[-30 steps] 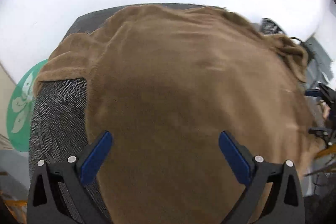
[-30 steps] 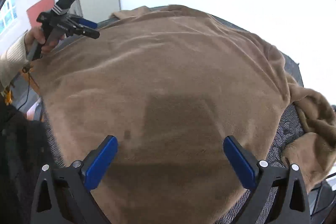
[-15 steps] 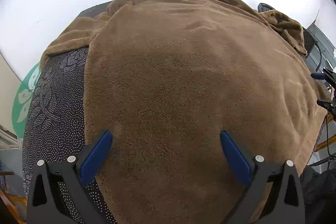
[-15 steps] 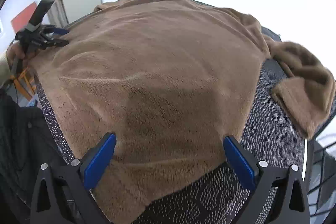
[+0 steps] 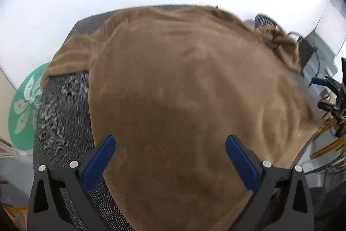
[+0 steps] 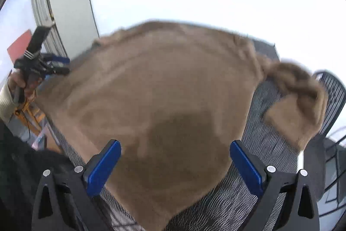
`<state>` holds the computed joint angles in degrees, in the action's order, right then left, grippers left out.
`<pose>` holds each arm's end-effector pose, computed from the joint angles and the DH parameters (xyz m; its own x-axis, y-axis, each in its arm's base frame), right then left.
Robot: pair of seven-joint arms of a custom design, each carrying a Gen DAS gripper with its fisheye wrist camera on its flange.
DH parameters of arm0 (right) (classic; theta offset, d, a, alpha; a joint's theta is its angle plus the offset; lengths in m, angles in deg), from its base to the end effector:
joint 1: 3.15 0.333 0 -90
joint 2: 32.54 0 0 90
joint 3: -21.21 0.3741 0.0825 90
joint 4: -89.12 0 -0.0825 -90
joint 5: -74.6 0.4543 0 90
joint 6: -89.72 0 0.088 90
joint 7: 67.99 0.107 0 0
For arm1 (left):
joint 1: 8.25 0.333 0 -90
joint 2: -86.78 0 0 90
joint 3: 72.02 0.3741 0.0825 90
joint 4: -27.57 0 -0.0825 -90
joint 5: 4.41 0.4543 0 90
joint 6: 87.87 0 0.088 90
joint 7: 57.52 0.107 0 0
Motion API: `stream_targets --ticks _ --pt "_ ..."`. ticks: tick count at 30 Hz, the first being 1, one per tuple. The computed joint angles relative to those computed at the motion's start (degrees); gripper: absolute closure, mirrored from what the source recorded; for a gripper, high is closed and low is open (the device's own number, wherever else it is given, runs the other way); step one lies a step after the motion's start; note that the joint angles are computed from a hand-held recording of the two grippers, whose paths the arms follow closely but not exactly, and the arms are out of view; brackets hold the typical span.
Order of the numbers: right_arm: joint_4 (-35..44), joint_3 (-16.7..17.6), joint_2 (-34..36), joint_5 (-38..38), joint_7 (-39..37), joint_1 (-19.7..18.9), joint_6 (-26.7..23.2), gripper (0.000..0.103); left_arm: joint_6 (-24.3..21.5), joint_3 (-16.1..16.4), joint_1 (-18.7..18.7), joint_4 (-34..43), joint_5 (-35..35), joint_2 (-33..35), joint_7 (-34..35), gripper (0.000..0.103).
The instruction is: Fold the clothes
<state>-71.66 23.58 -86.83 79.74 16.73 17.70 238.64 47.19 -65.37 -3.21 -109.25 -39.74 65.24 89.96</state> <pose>0.3132 0.1339 0.5486 0.4174 -0.9087 0.0098 -0.6675 -0.3138 -0.6753 0.4962 0.0989 0.5222 -0.4501 -0.8835 0.1298 -0.7587 0.3017 -0.5773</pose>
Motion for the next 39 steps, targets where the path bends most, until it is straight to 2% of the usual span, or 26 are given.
stream_targets --ticks 4,6,8,10,13,15,16,18,20,22,25,28,30,34,35,37,39 --pt "5.99 0.43 3.34 -1.80 -0.59 -2.09 0.23 0.001 -5.44 0.92 0.25 9.03 -3.41 5.10 -3.81 0.001" --pt "9.43 -0.99 5.65 -1.60 -1.52 -2.50 0.08 0.001 -7.94 0.86 0.99 14.40 -5.96 8.67 -5.58 0.001" --pt "13.55 -0.55 9.68 -2.02 -0.47 -4.75 0.78 0.001 -6.83 -0.51 2.11 18.96 -6.91 12.04 -7.97 0.001" --pt "17.82 1.54 14.59 -4.16 2.06 -8.44 1.45 0.001 -3.07 -2.54 2.86 23.56 -5.21 16.17 -9.46 0.001" --pt "24.23 3.39 22.54 -7.74 6.66 -13.22 2.29 0.001 5.50 -5.87 3.42 29.29 3.38 22.75 -15.30 0.001" --pt "28.77 3.27 28.54 -9.15 9.22 -14.60 2.13 0.001 11.37 -7.25 3.05 32.29 13.13 27.29 -21.04 0.001" --pt "31.14 3.16 31.47 -9.88 10.59 -15.12 1.86 0.001 13.53 -7.39 2.46 34.34 19.53 30.09 -24.88 0.001" --pt "35.23 2.91 36.91 -10.98 13.69 -15.53 1.82 0.001 14.28 -6.99 1.22 38.84 29.63 35.34 -30.95 0.001" --pt "39.45 2.47 42.32 -12.54 16.35 -15.49 1.66 0.001 13.78 -6.19 -0.16 43.18 37.14 40.10 -35.86 0.001" --pt "44.25 2.65 48.23 -17.60 20.47 -15.68 1.21 0.001 13.24 -5.30 -1.45 47.34 43.15 44.57 -39.90 0.001" --pt "50.73 1.63 55.82 -25.06 23.90 -13.93 0.06 0.001 12.31 -4.06 -3.05 53.61 49.34 50.82 -45.53 0.001" --pt "56.26 0.23 62.89 -25.16 20.64 -11.38 -0.12 0.001 9.34 -5.22 -2.54 59.83 49.85 56.18 -47.70 0.001" --pt "59.49 -1.22 67.15 -27.36 19.95 -9.37 -0.73 0.001 11.20 -5.36 -2.31 60.70 50.26 57.58 -49.09 0.000" --pt "64.94 -7.62 73.72 -41.50 27.69 -3.76 -4.92 0.001 12.37 0.23 -5.11 64.76 55.22 61.21 -60.83 0.000" --pt "65.98 -8.86 74.90 -43.84 29.88 -3.10 -6.03 0.001 12.27 0.24 -4.60 65.95 55.86 62.14 -62.72 0.000" --pt "65.60 -9.98 75.25 -44.67 33.48 -3.97 -3.67 0.001 11.28 -3.67 -0.95 67.45 51.66 62.92 -61.11 0.000" --pt "65.83 -10.85 75.50 -44.78 36.88 -4.55 -4.07 0.001 10.39 -4.64 0.21 68.43 49.99 63.48 -61.36 0.000"
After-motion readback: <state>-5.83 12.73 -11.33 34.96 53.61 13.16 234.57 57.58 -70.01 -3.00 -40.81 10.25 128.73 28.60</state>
